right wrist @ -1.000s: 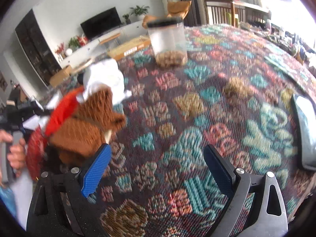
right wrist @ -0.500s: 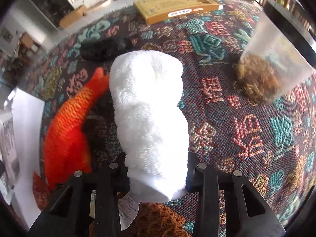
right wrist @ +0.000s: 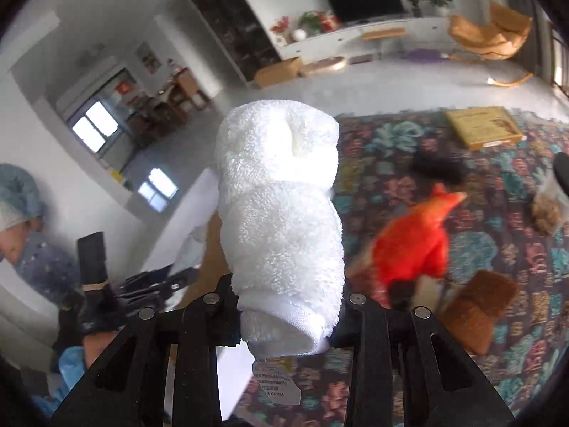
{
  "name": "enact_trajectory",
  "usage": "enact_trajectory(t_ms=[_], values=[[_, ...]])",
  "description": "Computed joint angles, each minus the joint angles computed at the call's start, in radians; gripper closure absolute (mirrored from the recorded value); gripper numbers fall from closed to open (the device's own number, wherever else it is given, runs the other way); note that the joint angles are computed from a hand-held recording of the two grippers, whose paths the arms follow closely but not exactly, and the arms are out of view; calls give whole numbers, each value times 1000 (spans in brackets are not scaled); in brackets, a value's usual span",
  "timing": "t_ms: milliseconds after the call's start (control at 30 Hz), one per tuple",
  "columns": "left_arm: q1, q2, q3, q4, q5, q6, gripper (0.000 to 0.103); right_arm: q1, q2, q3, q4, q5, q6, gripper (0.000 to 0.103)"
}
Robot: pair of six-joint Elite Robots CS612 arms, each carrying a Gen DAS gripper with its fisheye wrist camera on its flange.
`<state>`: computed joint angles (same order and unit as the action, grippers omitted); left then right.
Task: Organize soft objects
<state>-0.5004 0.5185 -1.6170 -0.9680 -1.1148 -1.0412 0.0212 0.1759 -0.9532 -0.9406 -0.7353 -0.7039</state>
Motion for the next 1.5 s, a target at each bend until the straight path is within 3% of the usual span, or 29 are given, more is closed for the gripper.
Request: enact_trajectory(t_ms=[100,167,200,300,433,533,600,700,833,1000,1067,1100,1167,1500], values=[[-10,9,-60,201,65,-114,40,48,17,-53,229,34,-158,57],[-13,22,-94,264,83,-166,23,73,28,-64,311,40,-215,24],[-17,26,-106,287,101,-191,10,77,39,-79,329,46,-220,23],[-32,17,-106,369,178,-253,7,66,73,-115,268,48,-154,24],[-49,21,-82,239,198,-180,7,23,136,-186,-2,-34,63,24],[-70,17,-28,31,171,-27,7,-13,204,-249,-254,-210,246,24],[-87,1,33,-114,118,96,7,-34,259,-294,-405,-383,362,24],[-109,-34,165,-291,-5,260,4,-62,298,-297,-485,-603,490,24],[-124,-73,360,-370,-148,328,4,-83,291,-217,-504,-753,556,24],[-111,-115,568,-392,-94,299,4,-88,258,-98,-626,-780,537,24],[-100,-121,610,-435,-80,284,4,-83,235,-29,-698,-797,545,12],[-95,-124,627,-452,-76,282,2,-85,230,-8,-722,-791,556,11],[-96,-122,645,-485,-36,312,0,-100,229,-10,-699,-736,597,9],[-95,-112,644,-524,-36,323,0,-98,229,-8,-701,-743,589,8]])
